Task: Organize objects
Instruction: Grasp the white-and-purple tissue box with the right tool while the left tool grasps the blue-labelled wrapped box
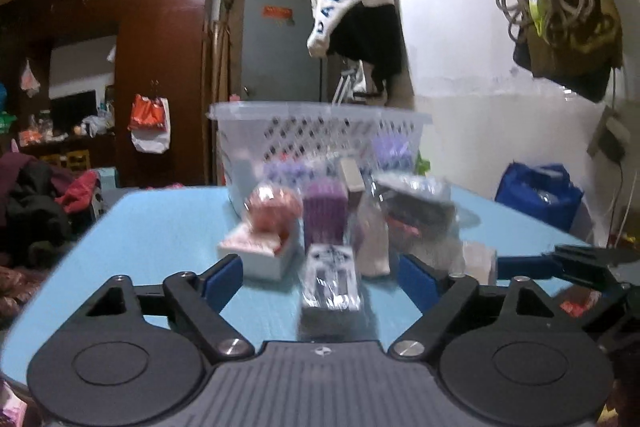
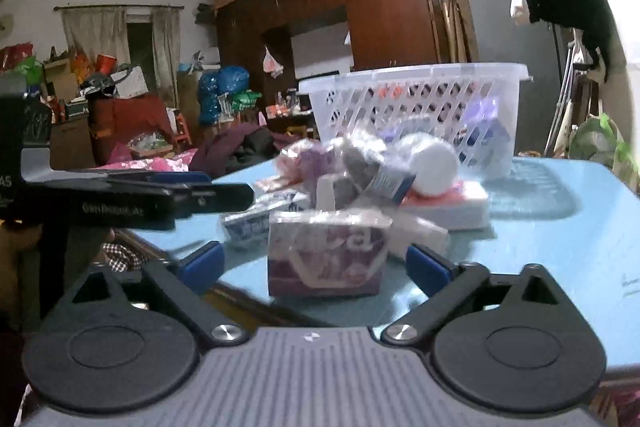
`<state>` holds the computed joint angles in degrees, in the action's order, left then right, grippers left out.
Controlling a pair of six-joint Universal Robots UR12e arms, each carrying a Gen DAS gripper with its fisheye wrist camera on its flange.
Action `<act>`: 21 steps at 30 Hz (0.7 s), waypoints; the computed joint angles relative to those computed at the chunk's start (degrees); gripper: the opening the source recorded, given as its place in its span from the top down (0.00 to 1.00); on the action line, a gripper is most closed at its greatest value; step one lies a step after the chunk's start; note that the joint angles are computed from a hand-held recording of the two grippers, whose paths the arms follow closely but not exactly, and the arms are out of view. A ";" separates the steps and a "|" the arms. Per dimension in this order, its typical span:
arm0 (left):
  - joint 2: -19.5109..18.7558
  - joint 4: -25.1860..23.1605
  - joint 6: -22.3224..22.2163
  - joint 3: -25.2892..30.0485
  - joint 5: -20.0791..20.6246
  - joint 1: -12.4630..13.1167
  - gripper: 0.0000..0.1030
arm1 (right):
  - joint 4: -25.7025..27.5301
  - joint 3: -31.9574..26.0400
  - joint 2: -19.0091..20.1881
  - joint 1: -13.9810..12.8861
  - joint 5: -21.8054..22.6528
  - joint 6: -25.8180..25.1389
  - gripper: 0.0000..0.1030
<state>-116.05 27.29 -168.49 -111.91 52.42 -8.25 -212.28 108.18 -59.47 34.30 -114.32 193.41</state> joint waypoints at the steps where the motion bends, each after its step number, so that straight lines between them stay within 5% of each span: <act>1: -0.19 -0.28 -0.04 -0.07 -0.20 0.01 0.18 | 0.34 -0.01 -0.07 0.12 -0.51 -0.19 0.10; 9: -0.78 -1.20 1.25 -0.34 0.94 -0.83 0.32 | -1.35 0.99 0.15 0.38 -0.87 0.13 0.14; 12: -1.01 -1.04 1.14 -0.30 1.76 -1.05 0.57 | -1.68 1.04 0.25 -0.03 0.37 0.56 0.31; 21: -1.31 2.27 -0.89 -0.96 -0.15 0.16 0.58 | -4.00 2.08 -0.29 0.00 0.77 -1.09 0.37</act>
<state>-117.35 29.55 -169.38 -112.87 52.27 -8.10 -216.28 110.26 -59.76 34.30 -113.55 192.32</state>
